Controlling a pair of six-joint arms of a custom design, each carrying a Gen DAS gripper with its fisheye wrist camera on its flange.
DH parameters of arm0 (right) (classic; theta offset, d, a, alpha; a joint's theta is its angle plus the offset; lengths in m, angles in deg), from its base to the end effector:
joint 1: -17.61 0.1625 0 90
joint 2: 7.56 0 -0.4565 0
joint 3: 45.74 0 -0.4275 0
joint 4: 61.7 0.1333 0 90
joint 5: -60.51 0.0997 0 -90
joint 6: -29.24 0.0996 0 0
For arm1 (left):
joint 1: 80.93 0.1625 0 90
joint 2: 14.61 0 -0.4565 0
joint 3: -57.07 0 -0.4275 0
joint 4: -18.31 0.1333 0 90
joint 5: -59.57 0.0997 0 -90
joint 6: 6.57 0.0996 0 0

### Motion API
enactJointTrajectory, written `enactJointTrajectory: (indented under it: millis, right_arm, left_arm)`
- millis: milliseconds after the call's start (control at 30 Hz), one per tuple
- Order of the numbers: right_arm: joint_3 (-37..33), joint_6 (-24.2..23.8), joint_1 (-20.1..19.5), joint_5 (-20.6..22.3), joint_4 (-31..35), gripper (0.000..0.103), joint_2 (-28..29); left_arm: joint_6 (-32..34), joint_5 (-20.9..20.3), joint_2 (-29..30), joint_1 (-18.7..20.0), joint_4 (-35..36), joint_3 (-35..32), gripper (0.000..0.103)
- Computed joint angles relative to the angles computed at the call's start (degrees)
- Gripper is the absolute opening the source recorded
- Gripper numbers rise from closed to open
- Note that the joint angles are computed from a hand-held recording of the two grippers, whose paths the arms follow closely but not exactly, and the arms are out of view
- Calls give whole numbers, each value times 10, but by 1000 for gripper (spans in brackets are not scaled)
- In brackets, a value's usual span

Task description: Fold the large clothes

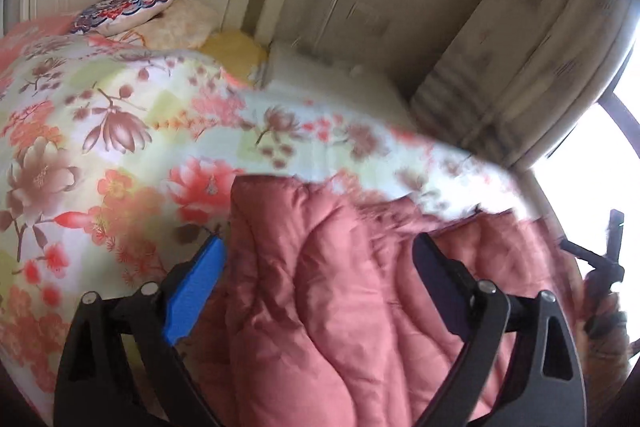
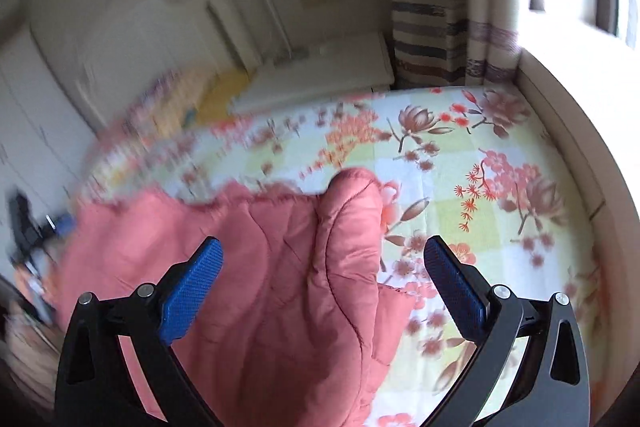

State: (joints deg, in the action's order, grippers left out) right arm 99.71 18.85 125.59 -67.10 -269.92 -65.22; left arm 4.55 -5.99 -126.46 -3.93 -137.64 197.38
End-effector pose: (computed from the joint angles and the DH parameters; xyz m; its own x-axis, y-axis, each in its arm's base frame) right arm 0.1883 -0.3453 0.1035 -0.7870 -0.0993 0.6089 -0.4149 0.8156 -0.4033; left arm 0.0935 -0.3708 0.3712 -0.8916 0.1093 -0.4395 0.3571 0.7664 -0.5339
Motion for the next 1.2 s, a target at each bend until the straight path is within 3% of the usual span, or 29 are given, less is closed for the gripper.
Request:
enactJointTrajectory:
  millis: [33,67,100,133,167,233,300,367,433,533,600,667,700,767,833,867,900,933,1000,1067,1100,1133,1200]
  right_arm:
    - [-9,-23,6,-34,-8,79,27]
    - [-13,-44,5,-49,-25,63,50]
    - [-10,-53,11,-58,-36,29,56]
    - [-5,-66,18,-60,-70,15,65]
    - [8,-82,38,-67,-126,14,70]
    - [34,-73,78,-63,-167,13,45]
    - [42,-51,134,-82,-146,13,-1]
    - [13,-67,155,-120,-142,13,2]
    - [-27,-80,130,-145,-136,13,33]
    - [-62,0,39,-123,-40,13,57]
    - [-66,29,-14,-108,-18,13,83]
    - [-56,12,-49,-91,-77,14,121]
    - [-47,-11,-52,-83,-129,14,136]
    - [-31,-24,-60,-63,-163,14,133]
    - [-24,-28,-63,-57,-161,16,121]
    - [-29,-15,-59,-61,-135,17,112]
    - [-28,12,-51,-67,-93,20,92]
    - [-27,46,-41,-69,-46,21,70]
    - [-11,90,-21,-33,13,22,9]
    - [-2,93,10,-4,4,36,-20]
    - [3,90,25,15,-13,80,-29]
    - [3,85,41,9,-51,98,-19]
    - [-16,52,89,-2,-125,99,23]
  left_arm:
    - [2,1,9,4,2,-2,61]
    - [1,-3,10,13,6,-3,16]
    - [-5,-23,2,22,13,-4,8]
    - [-9,-40,-12,23,4,2,7]
    - [11,-81,-51,26,-10,17,6]
    - [20,-109,-140,-6,18,36,6]
    - [15,-74,-191,-61,45,39,6]
    - [0,-29,-168,-92,48,23,6]
    - [-6,9,-75,-71,3,-3,7]
    - [-21,20,53,-4,-48,-39,7]
    - [-16,21,98,27,-88,-40,8]
    - [-11,3,120,58,-118,-32,13]
    - [-8,-8,125,70,-128,-29,16]
    - [-9,-39,122,90,-137,-29,19]
    - [-18,-18,116,85,-145,-28,43]
    - [-23,-3,114,79,-150,-27,66]
    - [-25,12,104,70,-171,-19,72]
    - [-16,15,87,59,-209,-4,73]
    - [12,45,41,14,-258,30,91]
    - [80,88,-6,-56,-302,69,101]
    - [121,108,-26,-93,-314,87,101]
    - [157,147,-41,-142,-312,104,101]
    - [164,196,-34,-191,-266,110,101]
